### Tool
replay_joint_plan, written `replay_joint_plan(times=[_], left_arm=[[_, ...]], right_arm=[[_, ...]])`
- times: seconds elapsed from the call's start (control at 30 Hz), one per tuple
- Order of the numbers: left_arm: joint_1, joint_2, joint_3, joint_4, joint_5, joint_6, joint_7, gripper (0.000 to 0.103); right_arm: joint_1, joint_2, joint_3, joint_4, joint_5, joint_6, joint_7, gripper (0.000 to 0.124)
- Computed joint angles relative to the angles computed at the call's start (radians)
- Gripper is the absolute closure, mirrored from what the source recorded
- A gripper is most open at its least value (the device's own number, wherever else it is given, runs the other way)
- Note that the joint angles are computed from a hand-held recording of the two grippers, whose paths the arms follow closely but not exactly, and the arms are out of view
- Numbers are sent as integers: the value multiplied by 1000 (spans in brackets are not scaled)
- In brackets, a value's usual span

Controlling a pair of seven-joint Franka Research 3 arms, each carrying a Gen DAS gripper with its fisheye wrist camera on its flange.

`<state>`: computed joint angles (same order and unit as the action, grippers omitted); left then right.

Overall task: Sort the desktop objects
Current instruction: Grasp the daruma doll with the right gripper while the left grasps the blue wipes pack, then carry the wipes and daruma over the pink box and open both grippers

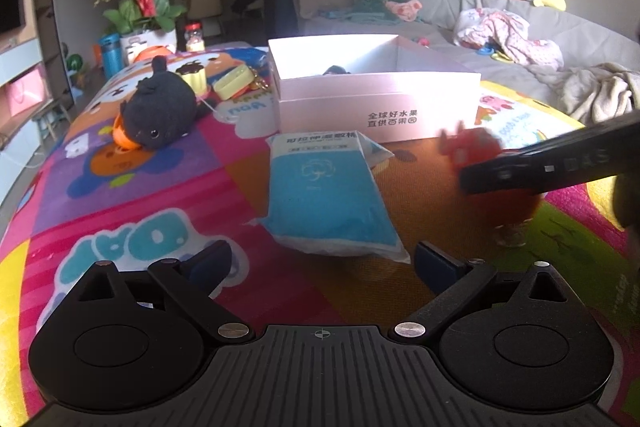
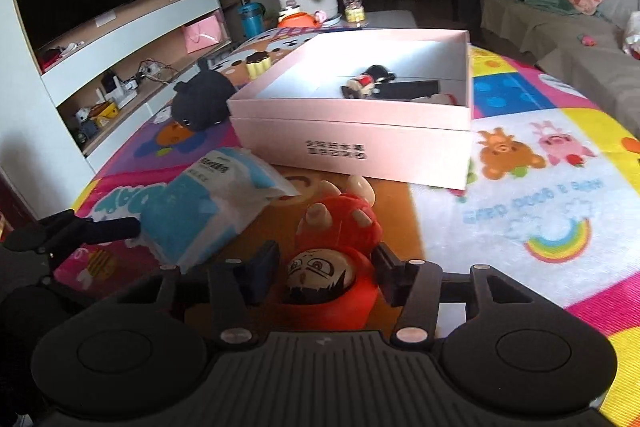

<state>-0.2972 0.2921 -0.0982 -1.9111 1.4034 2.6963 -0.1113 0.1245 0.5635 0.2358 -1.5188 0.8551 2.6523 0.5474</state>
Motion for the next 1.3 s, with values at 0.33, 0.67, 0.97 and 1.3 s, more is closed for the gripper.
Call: replay_joint_plan(times=[0.33,0.67,0.97,1.3], left_arm=[[-17,71,14,124,-67,-51,34,3],[-50,128,44,193,-239,-109,238,41],[-74,0,7,39,-165,-99,229,43],[-32,-73,-25,94,78,-107,91,43]], right_arm=[[-36,-2,7,-29,105,25,-27,71],[-23,-25,9,-71,112,88,-72,72],[-57,-123,12,-168,170,40,-184,72],[-80,-235,-32,-118,457,-82,-398,72]])
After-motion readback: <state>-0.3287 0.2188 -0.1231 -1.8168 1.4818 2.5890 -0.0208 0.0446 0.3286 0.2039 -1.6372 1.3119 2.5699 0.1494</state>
